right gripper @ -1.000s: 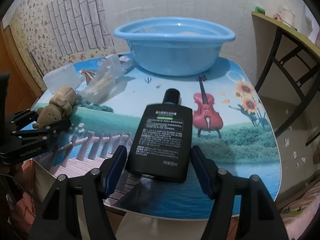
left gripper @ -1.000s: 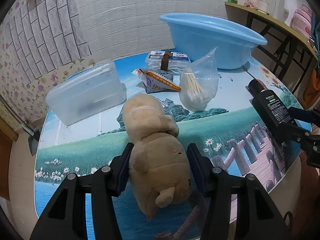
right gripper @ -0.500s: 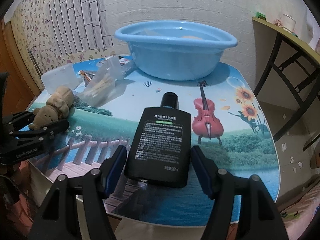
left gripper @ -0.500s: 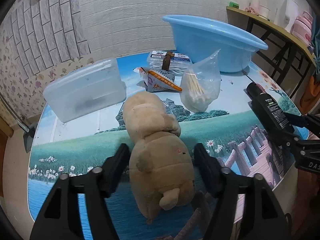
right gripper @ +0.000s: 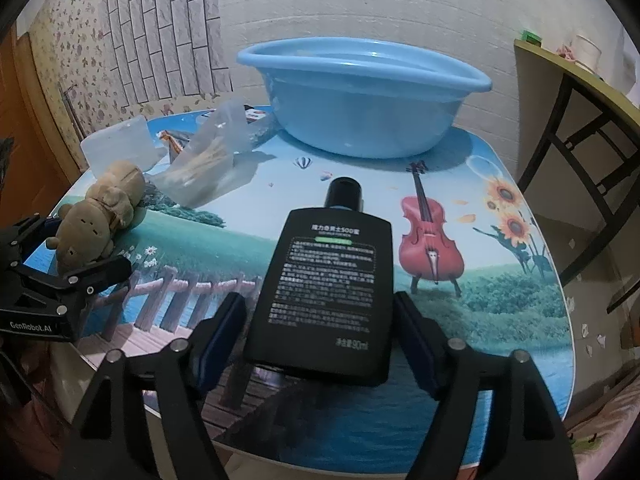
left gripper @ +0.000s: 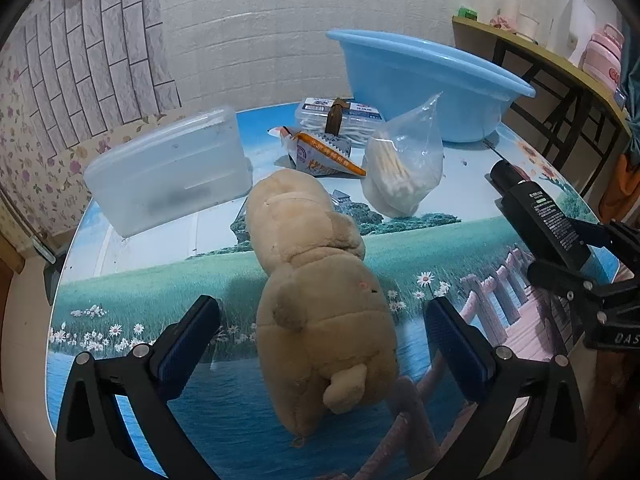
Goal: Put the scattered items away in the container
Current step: 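Lift the teddy bear and black bottle off the table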
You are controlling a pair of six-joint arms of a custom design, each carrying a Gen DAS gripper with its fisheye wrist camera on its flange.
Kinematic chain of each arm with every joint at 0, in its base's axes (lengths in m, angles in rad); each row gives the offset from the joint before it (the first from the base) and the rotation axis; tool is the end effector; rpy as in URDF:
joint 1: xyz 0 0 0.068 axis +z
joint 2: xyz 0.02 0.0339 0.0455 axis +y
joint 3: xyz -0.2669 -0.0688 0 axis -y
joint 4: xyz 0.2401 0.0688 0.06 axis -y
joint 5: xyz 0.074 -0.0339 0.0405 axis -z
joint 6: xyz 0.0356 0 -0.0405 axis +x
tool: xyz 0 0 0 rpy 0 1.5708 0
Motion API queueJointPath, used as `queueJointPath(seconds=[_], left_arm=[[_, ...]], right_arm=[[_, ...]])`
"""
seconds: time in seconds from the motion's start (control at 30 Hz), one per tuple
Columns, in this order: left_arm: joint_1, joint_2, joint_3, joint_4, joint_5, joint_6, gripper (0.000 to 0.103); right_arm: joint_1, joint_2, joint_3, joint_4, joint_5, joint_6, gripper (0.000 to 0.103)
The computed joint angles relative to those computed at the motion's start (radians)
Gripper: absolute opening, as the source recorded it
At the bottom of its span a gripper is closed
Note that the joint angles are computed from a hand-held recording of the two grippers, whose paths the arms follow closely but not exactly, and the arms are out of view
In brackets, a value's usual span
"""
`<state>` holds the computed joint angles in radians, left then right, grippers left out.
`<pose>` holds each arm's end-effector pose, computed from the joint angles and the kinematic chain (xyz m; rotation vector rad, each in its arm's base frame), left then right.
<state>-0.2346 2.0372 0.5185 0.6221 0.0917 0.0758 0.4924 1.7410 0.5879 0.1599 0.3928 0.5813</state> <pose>0.2723 -0.0684 0.0297 0.4212 2.4348 -0.1817 0.2495 0.1184 0.0919 0.2538 2.4433 -0.0467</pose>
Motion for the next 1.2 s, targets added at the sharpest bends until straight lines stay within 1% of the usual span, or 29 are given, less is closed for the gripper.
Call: queueJointPath(seconds=[0.07,0.1,0.13,0.2,0.3,0.4,0.6,0.63,0.7,0.73,0.77,0.8,0.83,0.87,0.9,0.97,1.03,1.2], left_arm=[[-0.002,0.006,-0.011,0.029,-0.005,-0.004,0.103],[-0.006,0.01,-0.014,0.044,-0.013,-0.016,0.103],[-0.015,0.016,-0.021,0.067,-0.027,-0.025,0.103],[-0.018,0.018,-0.03,0.085,-0.035,-0.035,0.103],[-0.022,0.013,-0.024,0.067,-0.042,-0.039,0.103],[-0.019,0.012,-0.027,0.072,-0.038,-0.035,0.103],[-0.015,0.015,-0.036,0.095,-0.034,-0.031,0.103],[-0.015,0.015,-0.037,0.095,-0.032,-0.031,0.101],[-0.013,0.007,-0.047,0.107,-0.028,-0.03,0.091],[-0.013,0.003,-0.052,0.113,-0.027,-0.029,0.084],[-0.012,0.001,-0.054,0.118,-0.027,-0.028,0.075],[-0.011,-0.001,-0.06,0.129,-0.023,-0.026,0.068],[-0.013,-0.005,-0.067,0.139,-0.022,-0.022,0.05],[-0.015,-0.009,-0.07,0.142,-0.024,-0.018,0.047],[-0.015,-0.009,-0.071,0.143,-0.023,-0.016,0.047],[-0.012,-0.006,-0.075,0.152,-0.018,-0.017,0.046],[-0.005,-0.008,-0.076,0.152,-0.009,-0.018,0.046],[0.004,-0.062,-0.11,0.173,0.0,-0.019,0.046]], right_arm=[[-0.002,0.006,-0.005,0.018,-0.006,-0.004,0.093],[0.0,0.01,-0.004,0.019,-0.003,-0.001,0.097],[0.003,0.016,-0.002,0.018,0.001,0.003,0.103],[0.008,0.023,-0.005,0.031,0.02,0.009,0.103],[0.005,0.026,-0.006,0.032,0.038,0.03,0.103],[-0.003,0.034,-0.004,0.035,0.057,0.052,0.103],[0.001,0.032,-0.007,0.029,0.074,0.066,0.103],[0.0,0.033,-0.006,0.028,0.074,0.065,0.103],[-0.001,0.027,-0.011,0.033,0.074,0.069,0.103],[-0.001,0.023,-0.016,0.036,0.077,0.072,0.1],[0.0,0.017,-0.02,0.035,0.084,0.079,0.094],[-0.003,0.013,-0.024,0.038,0.086,0.081,0.092],[-0.004,0.008,-0.03,0.043,0.082,0.079,0.09],[-0.004,0.005,-0.034,0.051,0.077,0.073,0.087],[-0.002,0.003,-0.036,0.057,0.073,0.064,0.084],[0.008,0.003,-0.032,0.055,0.076,0.049,0.07],[0.017,0.004,-0.031,0.059,0.083,0.042,0.063],[-0.009,-0.01,-0.071,0.128,0.045,0.035,0.062]])
